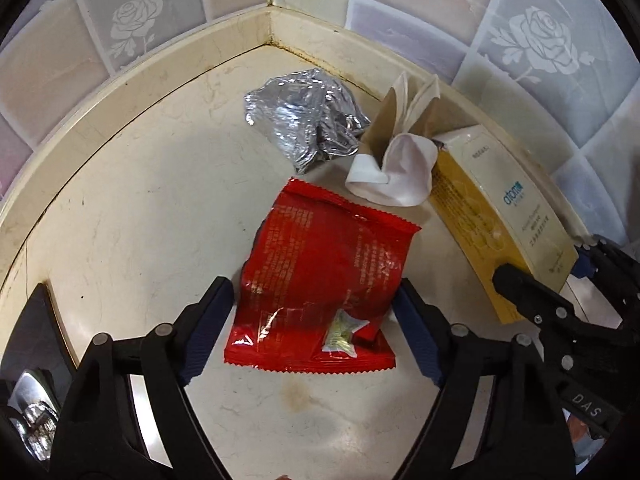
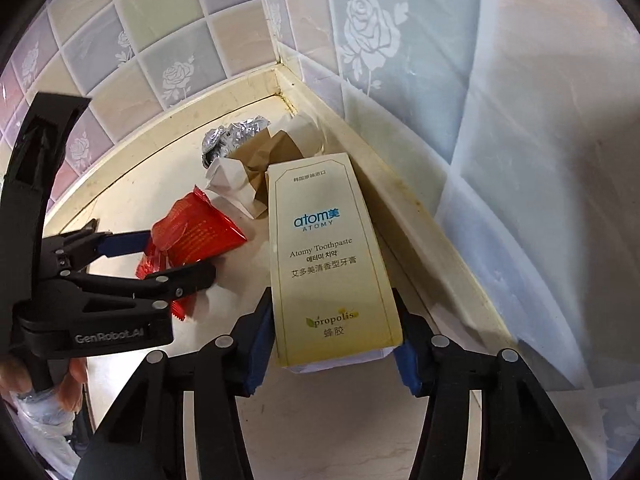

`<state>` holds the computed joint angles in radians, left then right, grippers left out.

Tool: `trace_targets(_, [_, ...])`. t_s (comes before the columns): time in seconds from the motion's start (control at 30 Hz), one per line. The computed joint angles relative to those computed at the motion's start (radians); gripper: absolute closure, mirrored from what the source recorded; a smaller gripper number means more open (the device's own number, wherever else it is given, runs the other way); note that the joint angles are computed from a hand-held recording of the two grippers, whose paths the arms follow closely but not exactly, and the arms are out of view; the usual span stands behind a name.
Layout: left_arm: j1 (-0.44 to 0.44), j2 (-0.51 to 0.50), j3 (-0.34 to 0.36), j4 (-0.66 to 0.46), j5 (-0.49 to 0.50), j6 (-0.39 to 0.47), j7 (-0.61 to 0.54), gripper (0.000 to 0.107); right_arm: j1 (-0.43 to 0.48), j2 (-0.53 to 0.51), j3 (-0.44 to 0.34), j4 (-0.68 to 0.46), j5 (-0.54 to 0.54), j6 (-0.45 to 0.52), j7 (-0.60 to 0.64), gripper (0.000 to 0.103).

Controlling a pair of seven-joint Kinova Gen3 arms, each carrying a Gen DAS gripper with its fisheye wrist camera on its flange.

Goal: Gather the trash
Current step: 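Grasp the yellow toothpaste box with the right gripper while the left gripper grasps the red snack bag, then carry the held toothpaste box and red bag down over the trash bin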

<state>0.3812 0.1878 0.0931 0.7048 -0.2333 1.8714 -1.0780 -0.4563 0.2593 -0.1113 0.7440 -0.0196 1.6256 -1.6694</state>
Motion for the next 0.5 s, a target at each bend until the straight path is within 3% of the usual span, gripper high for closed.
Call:
trace_targets(0.13, [0.028,0.009,0.004,-0.006,-0.036,-0.009,-0.023,0.049,-0.022,-0.024,-0.004,0.029,0.030,-0.022,0.000,0.052])
trace_targets(0.2, [0.042,0.006,0.001,-0.003,-0.058,-0.014,-0.014,0.065,-0.019,-0.039,-0.005,0.041,0.032,-0.027,0.002,0.052])
trace_targets(0.37, [0.062,-0.013,0.004,0.003,-0.082,0.009,0.032,0.077,-0.015,-0.064,-0.011,0.064,0.036,-0.043,0.010,0.053])
trace_targets(0.5, [0.096,-0.018,0.014,-0.041,-0.106,0.086,0.092,0.083,0.016,-0.107,-0.015,0.083,-0.002,-0.035,0.029,0.054])
